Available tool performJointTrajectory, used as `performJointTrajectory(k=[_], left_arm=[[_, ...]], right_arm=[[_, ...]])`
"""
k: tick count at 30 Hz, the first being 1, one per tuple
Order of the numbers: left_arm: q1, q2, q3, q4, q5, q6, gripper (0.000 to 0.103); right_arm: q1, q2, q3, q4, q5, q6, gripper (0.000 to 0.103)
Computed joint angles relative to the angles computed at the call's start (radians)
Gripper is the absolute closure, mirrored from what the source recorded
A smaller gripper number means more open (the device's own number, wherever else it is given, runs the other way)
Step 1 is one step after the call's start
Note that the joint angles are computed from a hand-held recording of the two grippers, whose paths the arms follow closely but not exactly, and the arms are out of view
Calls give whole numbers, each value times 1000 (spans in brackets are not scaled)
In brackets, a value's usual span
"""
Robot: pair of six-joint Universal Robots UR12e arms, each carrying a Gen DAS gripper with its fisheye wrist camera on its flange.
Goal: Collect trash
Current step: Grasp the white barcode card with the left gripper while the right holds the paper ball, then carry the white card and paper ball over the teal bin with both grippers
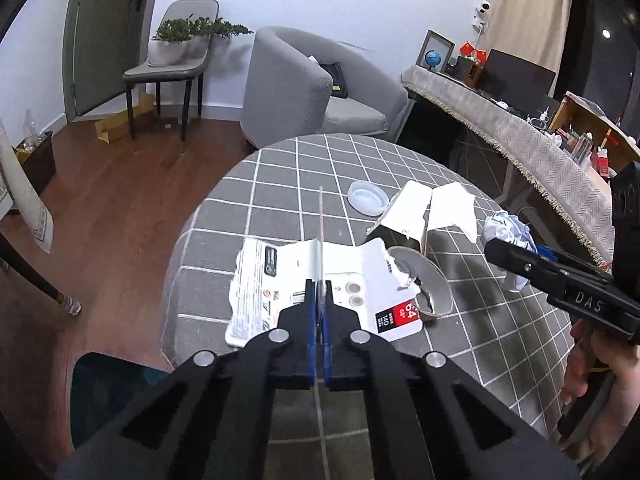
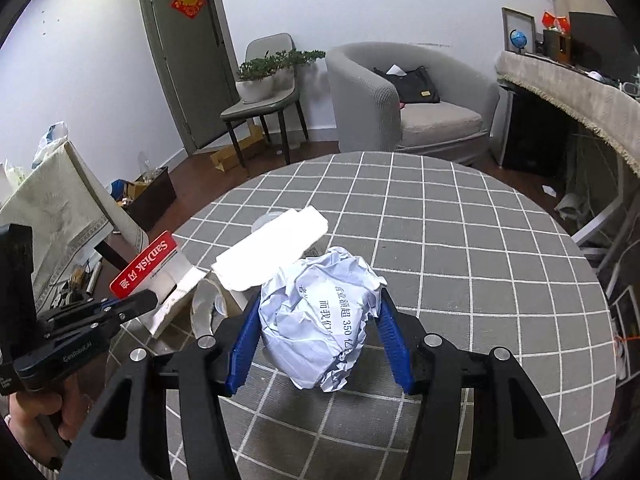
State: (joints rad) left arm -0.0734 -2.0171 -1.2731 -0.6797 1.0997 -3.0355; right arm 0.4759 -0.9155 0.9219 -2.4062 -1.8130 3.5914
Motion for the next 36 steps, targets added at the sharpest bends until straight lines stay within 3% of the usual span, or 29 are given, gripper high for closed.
performJointTrajectory(k=[19, 27, 36], left_arm=[[58, 101, -119, 63, 61, 72, 101], [89, 134, -162, 60, 83, 116, 101], [121, 140, -173, -6, 107, 134, 101]], right_arm=[[52, 2, -11, -46, -33, -21, 47], [79, 48, -84, -32, 15, -70, 47], [103, 120, -205, -11, 83, -109, 47]])
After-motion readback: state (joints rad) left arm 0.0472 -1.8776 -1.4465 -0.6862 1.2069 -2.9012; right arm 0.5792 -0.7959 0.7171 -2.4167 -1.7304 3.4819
